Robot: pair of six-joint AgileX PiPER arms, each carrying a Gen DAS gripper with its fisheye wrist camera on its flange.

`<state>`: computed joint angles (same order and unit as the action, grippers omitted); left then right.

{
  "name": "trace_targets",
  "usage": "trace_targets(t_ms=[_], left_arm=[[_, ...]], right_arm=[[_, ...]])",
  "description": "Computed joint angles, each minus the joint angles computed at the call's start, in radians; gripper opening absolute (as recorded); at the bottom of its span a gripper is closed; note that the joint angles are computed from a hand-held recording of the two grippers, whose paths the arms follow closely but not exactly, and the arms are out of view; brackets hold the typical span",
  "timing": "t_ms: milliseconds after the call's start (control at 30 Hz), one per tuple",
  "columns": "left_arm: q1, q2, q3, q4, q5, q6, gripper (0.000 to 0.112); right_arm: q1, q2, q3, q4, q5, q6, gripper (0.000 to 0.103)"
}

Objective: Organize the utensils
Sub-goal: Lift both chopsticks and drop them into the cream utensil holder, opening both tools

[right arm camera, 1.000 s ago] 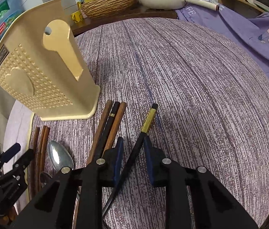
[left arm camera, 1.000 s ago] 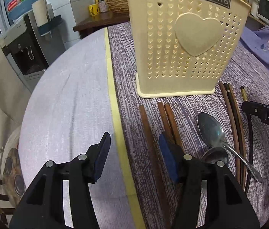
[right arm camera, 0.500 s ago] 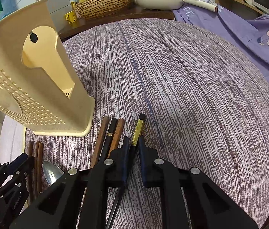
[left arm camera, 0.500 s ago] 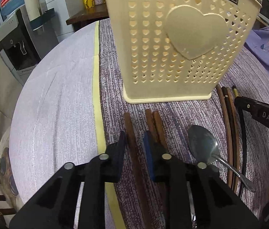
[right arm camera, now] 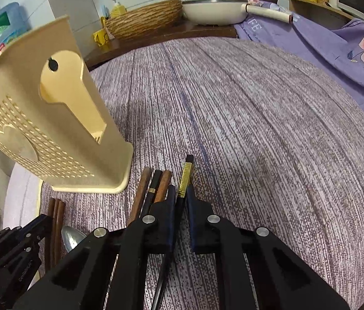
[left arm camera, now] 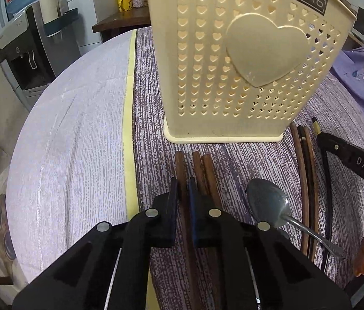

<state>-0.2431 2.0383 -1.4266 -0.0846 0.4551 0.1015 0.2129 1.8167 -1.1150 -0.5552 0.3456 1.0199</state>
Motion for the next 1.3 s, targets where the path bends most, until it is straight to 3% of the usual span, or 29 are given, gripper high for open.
trace_targets(t_ms=[133,300,400,533,733,967,1300], left_arm=[[0.036,-0.028,0.018,-0.125,-0.023,0.099,0.008],[0.072,-0.122,0.079,-0.256,-0.073,0.223,0.008],[0.117,-0.19,0.107,-0.433,-0.058,0.392,0.007],[0.161,-0.3,0.181,-0.644,-0.054,0.601,0.007],[0.198,-0.409,0.255,-0.798,-0.031,0.757,0.007],[0.255,-0.479,0.283,-0.899,0.039,0.842,0.007],[0.266,-0.527,0.263,-0.891,0.059,0.835,0.007]], right_arm=[[0.005,-0.059,0.045,-0.188,-0.041,0.179,0.008],[0.037,-0.145,0.071,-0.447,-0.022,0.384,0.008],[0.063,-0.218,0.107,-0.609,-0.001,0.508,0.007],[0.09,-0.319,0.156,-0.708,0.004,0.572,0.007],[0.148,-0.445,0.199,-0.743,0.018,0.549,0.007],[0.159,-0.521,0.196,-0.619,0.003,0.401,0.007],[0.163,-0.53,0.143,-0.494,0.0,0.245,0.007]])
